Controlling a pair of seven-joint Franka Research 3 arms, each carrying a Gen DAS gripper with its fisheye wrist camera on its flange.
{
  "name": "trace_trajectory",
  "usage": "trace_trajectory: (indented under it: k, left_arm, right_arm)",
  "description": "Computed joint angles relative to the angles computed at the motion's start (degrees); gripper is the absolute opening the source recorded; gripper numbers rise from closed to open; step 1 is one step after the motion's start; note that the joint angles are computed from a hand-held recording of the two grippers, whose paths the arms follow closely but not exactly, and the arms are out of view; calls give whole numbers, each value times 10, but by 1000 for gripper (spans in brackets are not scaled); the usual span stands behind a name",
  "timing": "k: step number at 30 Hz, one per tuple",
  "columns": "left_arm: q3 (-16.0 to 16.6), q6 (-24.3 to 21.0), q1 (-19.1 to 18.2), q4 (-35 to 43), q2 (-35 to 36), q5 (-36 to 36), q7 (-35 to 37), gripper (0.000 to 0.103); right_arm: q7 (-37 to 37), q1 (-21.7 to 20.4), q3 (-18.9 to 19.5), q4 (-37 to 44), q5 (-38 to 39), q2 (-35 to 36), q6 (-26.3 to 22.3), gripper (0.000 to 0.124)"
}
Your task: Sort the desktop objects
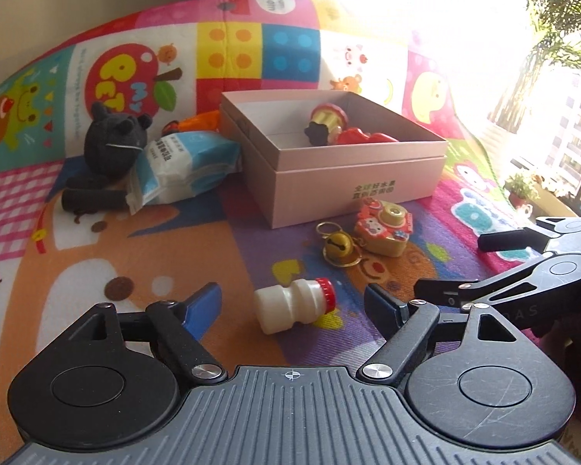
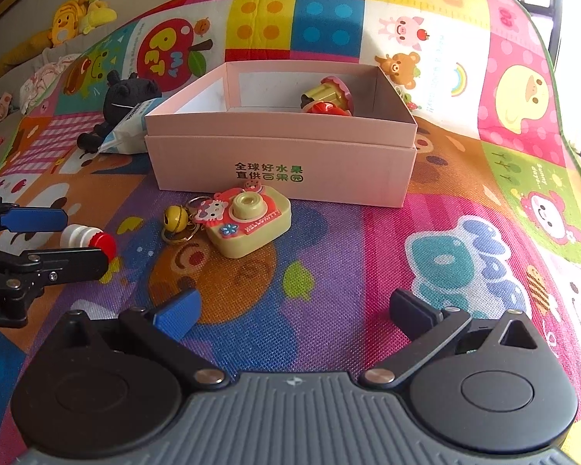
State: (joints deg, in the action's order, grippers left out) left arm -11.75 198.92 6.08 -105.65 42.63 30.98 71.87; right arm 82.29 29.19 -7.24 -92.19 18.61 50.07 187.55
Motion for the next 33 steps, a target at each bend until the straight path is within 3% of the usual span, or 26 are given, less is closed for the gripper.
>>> trace_trajectory:
  k: [2, 5, 6, 9, 11, 17, 19, 20, 25, 27, 29, 30, 31, 33]
  left_arm:
    - [7, 5, -10, 0, 2, -5, 1, 86]
    - [79, 27, -80, -16, -10, -65, 14, 92]
    - [91, 31, -89, -22, -13, -79, 17, 93]
    - [83, 27, -78, -35, -17, -92, 13, 95]
    - [70, 26, -64, -37, -16, -91, 5, 95]
    - [68, 42, -60, -39, -13, -94, -1, 95]
    - [65, 48, -55, -41, -12, -87, -2, 96]
    - [64, 50, -55, -41, -12, -86, -3, 96]
    - [56, 46, -44, -38, -10, -78, -15, 96]
    - [61, 47, -50, -38, -11, -80, -16, 96]
    - [89, 45, -82, -41, -15, -108, -7, 96]
    - [110, 45, -107, -43, -17, -132, 2, 96]
    - [111, 44, -111, -44, -18, -137, 4, 96]
    - [72, 41, -77, -37, -14, -112, -7, 93]
  right_arm:
    - [-19, -27, 30, -2, -15, -6, -1, 103]
    - [-64, -84, 91, -5, -46, -12, 0, 103]
    - [-75, -87, 94, -3, -52, -11, 10, 103]
    - [-114, -114, 126, 15, -73, -5, 8, 102]
    - [-146, -130, 150, 45, -92, 9, -6, 94]
    - [-176, -132, 169, 173, -76, 79, -75, 89]
    - [-171, -128, 162, 198, -62, 85, -117, 68]
    - [-167, -126, 158, 199, -56, 82, -134, 64]
    - [-161, -128, 150, 89, -26, 21, -84, 64]
    - [-142, -109, 123, 36, -16, -7, -55, 64]
    - [-113, -57, 59, -22, -7, -32, -7, 64]
    - [-106, -48, 49, -45, -2, -42, 9, 64]
    - [-102, -56, 58, -63, 1, -52, 18, 64]
    - [-99, -99, 108, -95, 0, -68, 36, 65]
